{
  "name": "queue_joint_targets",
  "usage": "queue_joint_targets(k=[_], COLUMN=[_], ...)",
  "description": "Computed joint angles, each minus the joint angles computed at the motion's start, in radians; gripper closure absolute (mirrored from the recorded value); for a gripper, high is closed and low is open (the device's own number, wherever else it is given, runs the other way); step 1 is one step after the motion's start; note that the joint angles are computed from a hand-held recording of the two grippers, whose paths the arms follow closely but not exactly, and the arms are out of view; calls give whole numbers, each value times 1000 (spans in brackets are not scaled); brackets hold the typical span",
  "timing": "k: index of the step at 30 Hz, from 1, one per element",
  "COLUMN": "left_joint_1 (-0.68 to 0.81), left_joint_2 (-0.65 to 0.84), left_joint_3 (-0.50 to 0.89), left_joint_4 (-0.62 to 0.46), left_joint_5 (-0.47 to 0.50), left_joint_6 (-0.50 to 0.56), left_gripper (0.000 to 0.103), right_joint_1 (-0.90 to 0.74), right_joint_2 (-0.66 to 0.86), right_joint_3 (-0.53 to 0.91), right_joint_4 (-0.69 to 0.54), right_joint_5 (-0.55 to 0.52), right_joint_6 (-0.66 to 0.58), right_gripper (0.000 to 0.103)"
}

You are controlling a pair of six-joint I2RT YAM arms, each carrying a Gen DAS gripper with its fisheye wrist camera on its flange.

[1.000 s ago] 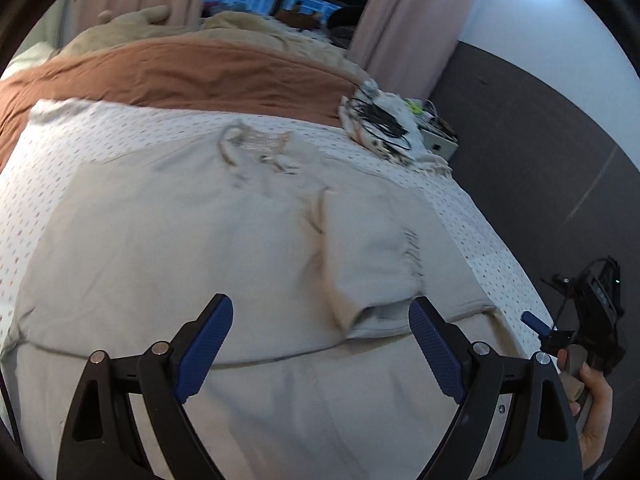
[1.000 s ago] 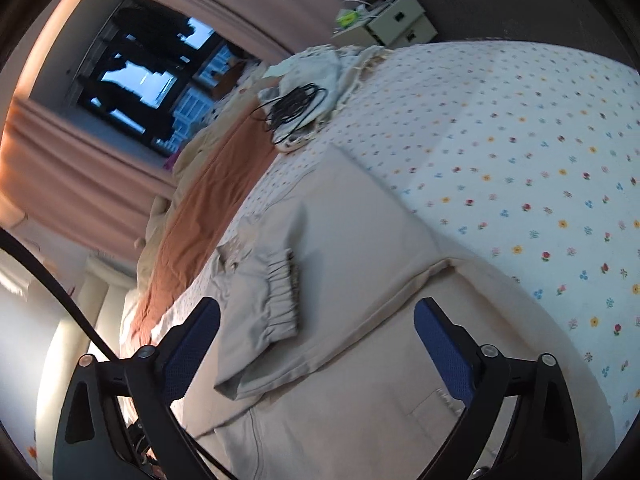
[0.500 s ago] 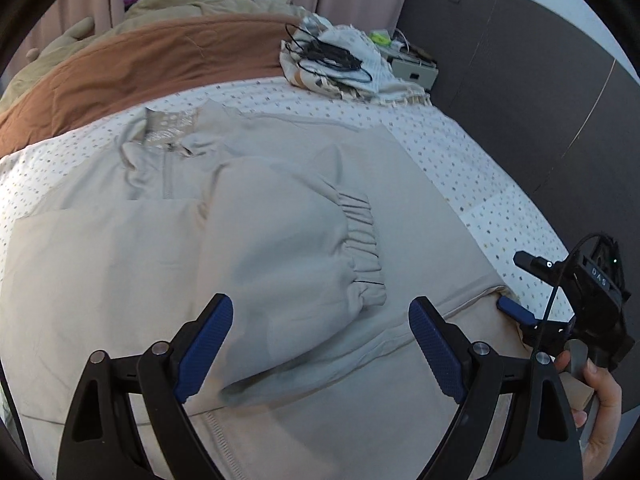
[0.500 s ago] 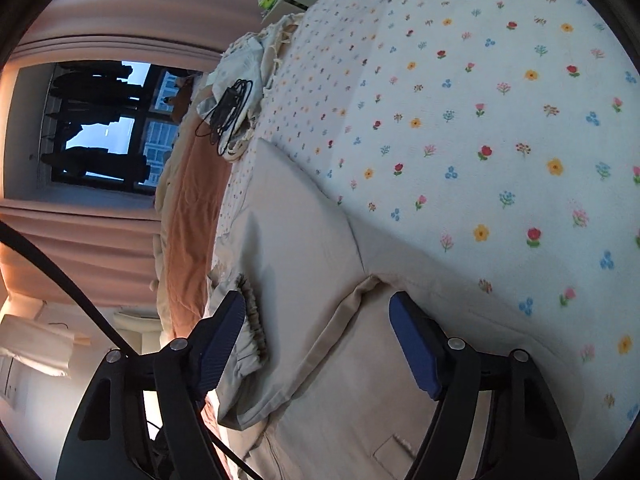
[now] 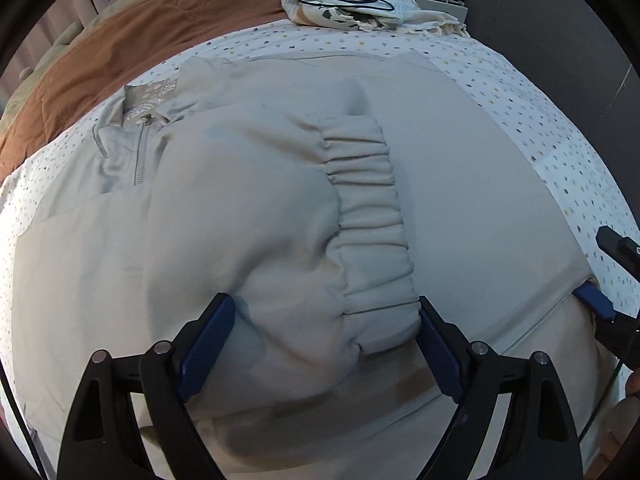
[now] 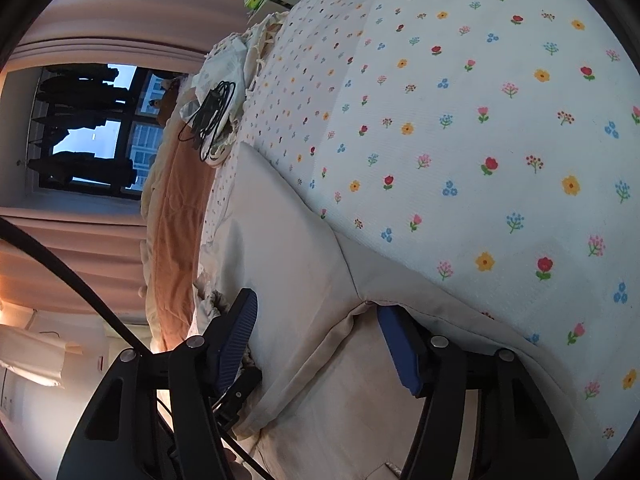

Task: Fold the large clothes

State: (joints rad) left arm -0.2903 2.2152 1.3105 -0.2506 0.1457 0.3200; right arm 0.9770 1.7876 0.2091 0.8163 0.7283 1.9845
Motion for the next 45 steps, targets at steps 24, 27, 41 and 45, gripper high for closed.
queue_joint_targets(k=[24,27,41,45], left_joint_1=[567,581,565,570], left_joint_2=[-80,-47,165,138], left_joint_3=[172,182,229,186], left_joint_4=[-237,-233,-121,-50], left_joint_5=[462,446,170,115], left_joint_6=[35,34,16,13], left_gripper=[21,19,42,42], right_joint_1=[-5,-11,-68,-68], right_joint_2=[-8,-14,-16,-5], right_joint_3=[-11,-6,-3,-6], right_joint_4=[-2,-14,-13,6], right_joint_5=[-5,-13,-58,-48], right_joint_6=[-24,-36,-81,-79], right_gripper=[44,44,44,44])
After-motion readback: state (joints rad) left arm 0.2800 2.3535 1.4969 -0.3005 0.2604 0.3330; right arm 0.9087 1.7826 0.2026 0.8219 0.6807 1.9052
